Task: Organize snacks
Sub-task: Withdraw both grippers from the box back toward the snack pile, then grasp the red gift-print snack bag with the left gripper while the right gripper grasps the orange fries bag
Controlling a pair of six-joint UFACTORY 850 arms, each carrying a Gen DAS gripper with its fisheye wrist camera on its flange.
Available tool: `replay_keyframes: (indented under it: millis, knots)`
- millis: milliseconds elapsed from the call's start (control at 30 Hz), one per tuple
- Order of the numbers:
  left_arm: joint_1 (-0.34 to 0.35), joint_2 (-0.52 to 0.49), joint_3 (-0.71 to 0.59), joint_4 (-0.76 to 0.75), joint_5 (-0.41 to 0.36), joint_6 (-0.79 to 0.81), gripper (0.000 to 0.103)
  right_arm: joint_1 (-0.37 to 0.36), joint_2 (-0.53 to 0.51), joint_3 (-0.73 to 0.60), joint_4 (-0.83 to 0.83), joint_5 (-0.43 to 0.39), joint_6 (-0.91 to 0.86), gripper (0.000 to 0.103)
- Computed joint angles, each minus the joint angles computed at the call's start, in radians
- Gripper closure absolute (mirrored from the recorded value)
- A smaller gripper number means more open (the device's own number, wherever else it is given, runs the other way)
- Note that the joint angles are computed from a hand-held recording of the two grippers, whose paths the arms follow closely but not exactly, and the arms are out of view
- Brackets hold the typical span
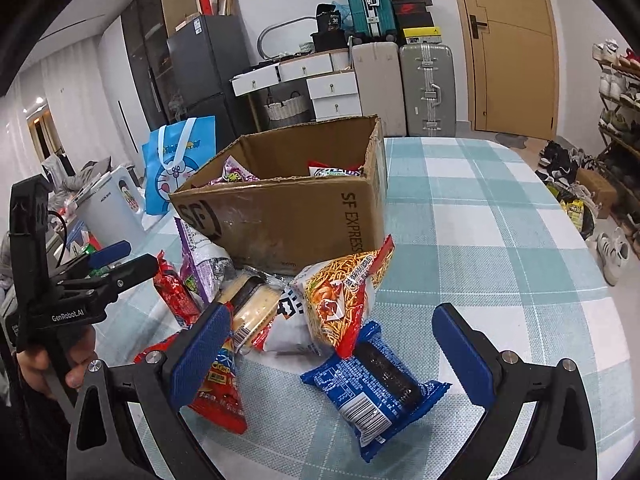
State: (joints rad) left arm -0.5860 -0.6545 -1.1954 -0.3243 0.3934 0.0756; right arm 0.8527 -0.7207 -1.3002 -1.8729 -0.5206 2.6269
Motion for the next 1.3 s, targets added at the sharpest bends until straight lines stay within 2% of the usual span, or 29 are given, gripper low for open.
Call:
replay_keyframes:
  millis: [200,567,1067,1200,1300]
  knots:
    - [-0.008,-0.014,-0.007,-0.02,0.016,0.035,0.001,-0.003,-0.012,-0.01,0.014,0.011,-0.014,0.001]
    - [-0.01,-0.045,-0.028,-0.003,0.0,0.042,0.001,-0.027,-0.024,-0.009,0.013,0.054,0.035,0.001]
    - [0.001,-0.069,-0.059,-0.001,-0.044,0.033,0.001,-0.071,-0.067,-0.054,-0.197,0.169,0.265,0.001]
    - [0.008,-0.074,-0.067,0.09,-0.072,-0.047,0.001,-0.088,-0.085,-0.074,-0.264,0.203,0.338,0.001]
    - [0.011,-0.081,-0.077,0.097,-0.085,-0.054,0.001,-0.096,-0.094,-0.079,-0.32,0.223,0.399,0.001]
